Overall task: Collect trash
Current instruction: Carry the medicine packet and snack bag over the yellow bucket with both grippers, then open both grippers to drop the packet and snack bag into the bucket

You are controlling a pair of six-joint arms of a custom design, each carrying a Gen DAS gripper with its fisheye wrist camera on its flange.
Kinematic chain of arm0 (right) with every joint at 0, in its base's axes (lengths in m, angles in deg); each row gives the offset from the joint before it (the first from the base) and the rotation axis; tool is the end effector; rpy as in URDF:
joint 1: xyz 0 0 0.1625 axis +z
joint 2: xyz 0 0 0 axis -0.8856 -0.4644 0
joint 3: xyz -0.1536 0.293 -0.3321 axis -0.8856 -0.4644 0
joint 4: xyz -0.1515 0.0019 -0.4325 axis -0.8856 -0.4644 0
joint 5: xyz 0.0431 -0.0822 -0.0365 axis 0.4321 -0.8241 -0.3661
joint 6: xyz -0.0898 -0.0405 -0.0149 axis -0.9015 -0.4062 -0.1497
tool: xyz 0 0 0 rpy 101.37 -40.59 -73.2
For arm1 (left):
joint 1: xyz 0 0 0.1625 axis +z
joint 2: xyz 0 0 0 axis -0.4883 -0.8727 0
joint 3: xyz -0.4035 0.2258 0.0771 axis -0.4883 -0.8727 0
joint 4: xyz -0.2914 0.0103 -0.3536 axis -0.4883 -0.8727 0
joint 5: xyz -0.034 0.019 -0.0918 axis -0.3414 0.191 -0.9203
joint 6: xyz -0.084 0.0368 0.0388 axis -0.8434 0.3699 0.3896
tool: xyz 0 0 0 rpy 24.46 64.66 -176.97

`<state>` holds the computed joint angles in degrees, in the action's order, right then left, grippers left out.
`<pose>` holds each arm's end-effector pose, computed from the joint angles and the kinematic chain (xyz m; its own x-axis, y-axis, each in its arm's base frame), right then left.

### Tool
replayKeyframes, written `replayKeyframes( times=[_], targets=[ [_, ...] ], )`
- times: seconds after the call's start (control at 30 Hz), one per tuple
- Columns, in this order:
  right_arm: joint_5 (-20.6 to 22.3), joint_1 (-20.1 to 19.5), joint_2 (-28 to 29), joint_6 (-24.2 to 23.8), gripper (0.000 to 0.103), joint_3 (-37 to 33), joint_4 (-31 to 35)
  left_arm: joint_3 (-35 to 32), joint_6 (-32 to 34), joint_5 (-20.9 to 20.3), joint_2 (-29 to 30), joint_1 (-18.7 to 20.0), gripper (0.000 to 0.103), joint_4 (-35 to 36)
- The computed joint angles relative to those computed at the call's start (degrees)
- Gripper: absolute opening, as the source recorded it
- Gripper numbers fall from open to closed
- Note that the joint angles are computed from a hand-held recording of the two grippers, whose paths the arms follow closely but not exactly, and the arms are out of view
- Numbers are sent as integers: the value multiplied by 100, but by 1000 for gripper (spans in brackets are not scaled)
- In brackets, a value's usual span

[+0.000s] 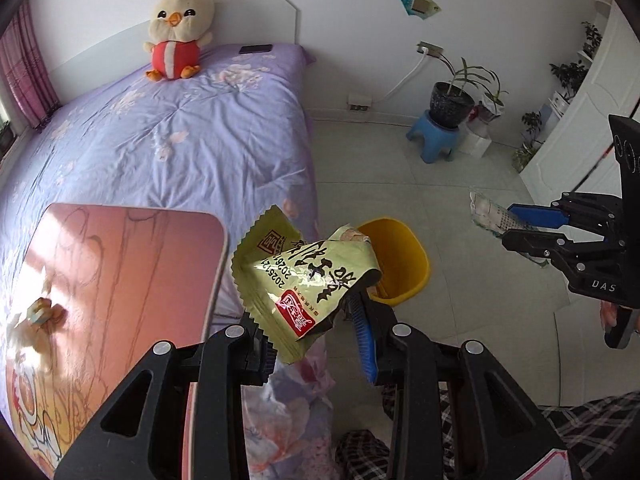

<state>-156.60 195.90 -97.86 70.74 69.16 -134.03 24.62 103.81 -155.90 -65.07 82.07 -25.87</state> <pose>0.4893 -0.4428 0.1446 -0.7881 0.2616 0.5572 -0.1985 0.7488 -0.6324 -0.2608 -0.6184 0.4181 -0.3942 0.8738 -0.2846 0.8797 0.4484 0.1581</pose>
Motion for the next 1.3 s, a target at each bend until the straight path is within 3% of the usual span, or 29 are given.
replayKeyframes(
  times=[0.1,0.23,0.43,0.63,0.83,1.13,1.3],
  targets=[
    [-75,-45,-355,530,32,390,238,118,86,-117,151,-140,33,29],
    [-100,-144,-752,890,32,866,315,265,198,-240,352,-333,33,76],
    [38,-561,-1170,803,32,1530,-185,539,337,-288,731,-519,33,6],
    [435,-1267,-1287,42,32,2084,-1332,735,307,-79,1281,-517,33,-127],
    [1058,-2140,-1094,-1344,32,2430,-2619,905,307,228,1840,-441,33,-447],
    [1859,-3284,-562,-2719,32,2480,-3526,807,-30,646,2692,-180,33,-779],
    [2110,-3694,-360,-2993,32,2468,-3712,821,-134,763,2917,-122,33,-859]
  ],
)
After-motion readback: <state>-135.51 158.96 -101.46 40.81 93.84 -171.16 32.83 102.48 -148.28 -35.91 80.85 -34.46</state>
